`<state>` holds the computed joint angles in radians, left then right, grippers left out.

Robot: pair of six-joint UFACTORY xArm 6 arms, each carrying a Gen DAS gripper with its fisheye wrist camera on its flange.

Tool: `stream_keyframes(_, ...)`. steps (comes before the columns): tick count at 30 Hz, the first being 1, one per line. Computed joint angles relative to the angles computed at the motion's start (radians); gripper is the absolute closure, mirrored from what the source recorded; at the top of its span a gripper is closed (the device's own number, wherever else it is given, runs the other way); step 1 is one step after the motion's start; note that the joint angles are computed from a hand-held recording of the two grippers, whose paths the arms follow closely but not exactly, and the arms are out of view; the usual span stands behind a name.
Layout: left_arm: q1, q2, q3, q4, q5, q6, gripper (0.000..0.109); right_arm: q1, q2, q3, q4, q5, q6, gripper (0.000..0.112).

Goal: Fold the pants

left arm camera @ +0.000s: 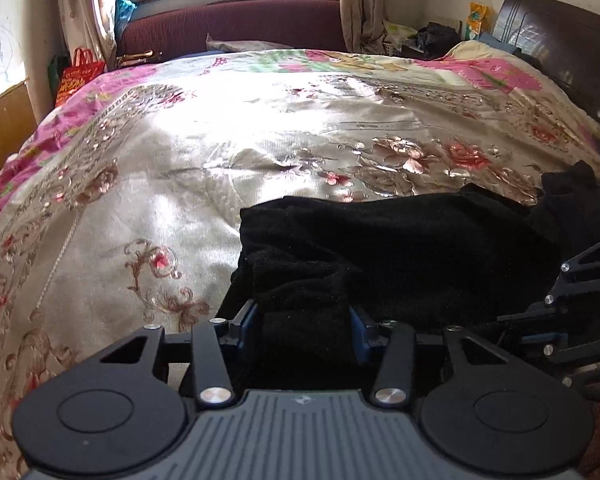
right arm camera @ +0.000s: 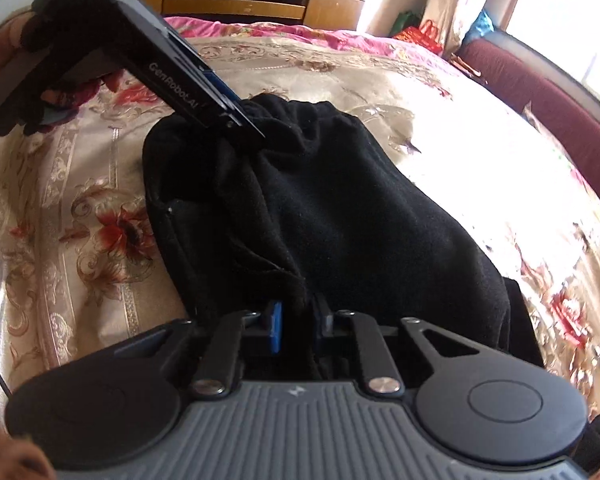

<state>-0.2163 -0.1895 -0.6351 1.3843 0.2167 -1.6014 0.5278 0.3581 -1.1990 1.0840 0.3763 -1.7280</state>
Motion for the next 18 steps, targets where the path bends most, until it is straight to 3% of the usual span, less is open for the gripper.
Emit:
stream_keyframes(4, 0.007, -0.058, -0.024, 0.060, 0.022, 0.046, 0.052, -0.016, -0.099, 0.009, 0.046, 0.048, 0.059, 0.106)
stream_keyframes(9, 0.058, -0.180, 0.013, 0.275, -0.022, -0.159, 0.051, 0.010, -0.216, 0.060, 0.203, 0.038, -0.048, 0.106)
stream_keyframes(14, 0.022, -0.199, 0.150, 0.152, 0.048, -0.118, 0.051, 0.079, -0.123, 0.117, 0.077, -0.001, 0.058, 0.105)
stream_keyframes(16, -0.015, -0.179, 0.186, 0.132, 0.112, -0.127, 0.050, 0.122, -0.074, 0.139, 0.163, -0.098, -0.077, 0.105)
stream_keyframes(18, -0.023, -0.152, 0.195, 0.184, 0.123, -0.220, 0.049, 0.135, -0.050, 0.128, 0.240, -0.124, -0.143, 0.103)
